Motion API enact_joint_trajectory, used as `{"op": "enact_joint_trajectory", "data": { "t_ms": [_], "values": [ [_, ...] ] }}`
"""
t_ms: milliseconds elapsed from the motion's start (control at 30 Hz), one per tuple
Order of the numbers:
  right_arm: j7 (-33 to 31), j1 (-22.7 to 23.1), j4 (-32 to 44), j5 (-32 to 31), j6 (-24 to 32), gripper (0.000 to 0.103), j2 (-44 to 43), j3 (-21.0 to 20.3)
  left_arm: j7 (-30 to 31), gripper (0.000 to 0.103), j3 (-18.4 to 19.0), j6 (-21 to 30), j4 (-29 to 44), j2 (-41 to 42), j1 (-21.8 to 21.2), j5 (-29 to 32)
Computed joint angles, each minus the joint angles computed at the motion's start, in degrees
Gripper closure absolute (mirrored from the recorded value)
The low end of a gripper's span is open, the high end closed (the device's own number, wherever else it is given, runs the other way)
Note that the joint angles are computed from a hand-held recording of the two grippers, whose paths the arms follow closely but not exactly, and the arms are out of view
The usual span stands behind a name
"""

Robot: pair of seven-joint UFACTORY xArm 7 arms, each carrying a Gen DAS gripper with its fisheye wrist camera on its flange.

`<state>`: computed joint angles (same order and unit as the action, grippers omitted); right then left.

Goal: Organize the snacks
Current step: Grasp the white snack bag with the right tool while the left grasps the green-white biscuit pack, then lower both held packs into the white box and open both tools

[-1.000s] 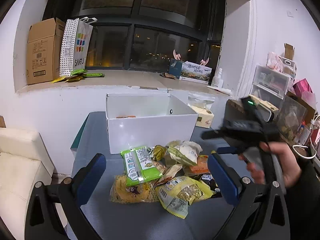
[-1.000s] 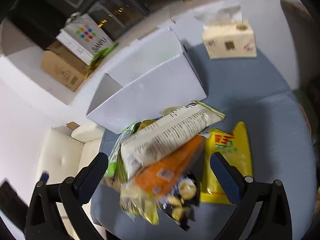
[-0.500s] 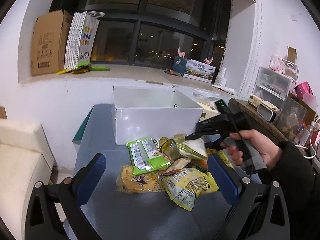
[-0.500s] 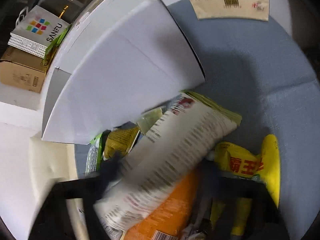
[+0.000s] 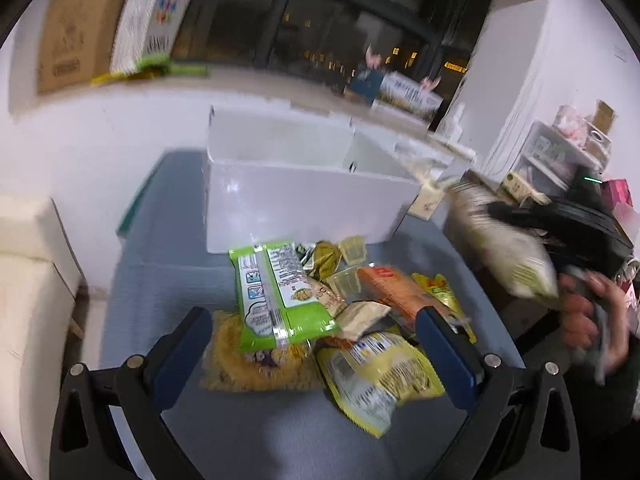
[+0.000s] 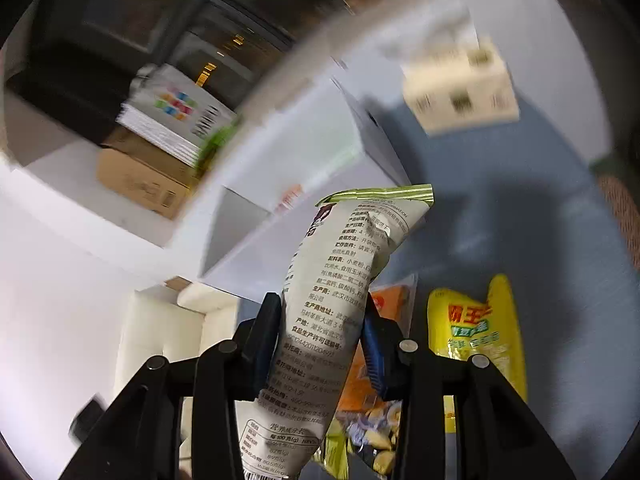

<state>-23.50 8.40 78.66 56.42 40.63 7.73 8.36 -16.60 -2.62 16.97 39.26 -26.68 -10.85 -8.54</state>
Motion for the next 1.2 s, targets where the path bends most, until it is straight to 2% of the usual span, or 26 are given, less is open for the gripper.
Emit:
{"op": "enact_joint_trajectory", "data": {
  "t_ms": [67, 133, 233, 367, 433, 467, 500, 533, 600, 700, 867, 933, 1067, 1167, 1200],
  "values": [
    [-4.4, 0.0, -4.1, 1.8, -2.9, 0.061, -4.5, -0.2, 3.8, 0.0, 4.1, 2.7, 5.1, 6.2, -3.1, -3.8],
    [-6.9, 1.1, -7.5, 1.3, -7.0, 0.061, -8.7, -0.7, 7.3, 0.0, 5.7, 5.9, 9.5, 11.1, -3.7, -7.0],
    [-9.4, 2.7, -9.6, 1.3, -9.2, 0.061, -11.4, -2.1, 5.1, 0.0, 3.9, 12.8, 17.2, 19.1, 0.1, -5.0],
    [-11.0, 4.8, -12.2, 1.2, -11.2, 0.061, -14.3, -3.4, 4.6, 0.0, 1.9, 18.6, 24.0, 26.3, 3.1, -4.7],
    [-11.3, 5.5, -13.2, 1.3, -10.8, 0.061, -15.3, -4.2, 3.8, 0.008, 1.0, 19.4, 25.1, 27.9, 3.9, -3.2],
    [-11.0, 5.9, -12.8, 1.1, -11.1, 0.061, -14.7, -4.2, 4.1, 0.023, 0.6, 19.8, 25.2, 28.2, 4.1, -2.9],
    [-11.7, 6.0, -13.7, 1.4, -10.6, 0.061, -15.4, -4.8, 4.6, 0.029, 0.3, 19.8, 24.9, 28.2, 4.3, -3.2],
    [-12.0, 6.2, -14.2, 1.3, -10.8, 0.061, -15.6, -4.9, 4.6, 0.03, 0.0, 18.9, 24.3, 27.9, 4.3, -2.9],
    [-13.3, 6.5, -15.1, 2.1, -10.5, 0.061, -16.3, -5.5, 5.2, 0.038, -0.4, 17.6, 22.8, 26.6, 4.3, -2.5],
    [-14.3, 6.9, -15.1, 2.6, -10.2, 0.061, -16.1, -5.7, 3.8, 0.038, -0.8, 14.9, 20.0, 23.2, 4.1, -0.2],
    [-15.1, 7.5, -15.0, 2.4, -11.1, 0.061, -15.9, -5.4, 3.1, 0.038, -1.4, 4.2, 10.8, 12.8, 2.5, -0.8],
    [-15.8, 7.8, -14.6, 2.1, -11.8, 0.061, -15.7, -5.2, 1.1, 0.038, -2.2, -0.5, 8.3, 8.9, 2.8, 0.6],
    [-15.6, 8.0, -9.5, -2.2, -12.2, 0.061, -12.3, -4.2, -1.1, 0.038, -1.4, -4.3, 10.6, 6.6, 3.8, 2.3],
    [-13.3, 7.6, -1.0, -8.5, -11.9, 0.061, -6.5, -2.6, -1.0, 0.038, -0.4, -3.9, 16.5, 9.4, 5.2, 4.0],
    [-11.7, 7.2, 4.2, -11.2, -10.0, 0.061, -3.0, -2.2, 0.5, 0.038, 1.1, -2.9, 20.4, 12.1, 4.2, 2.7]
  ]
}}
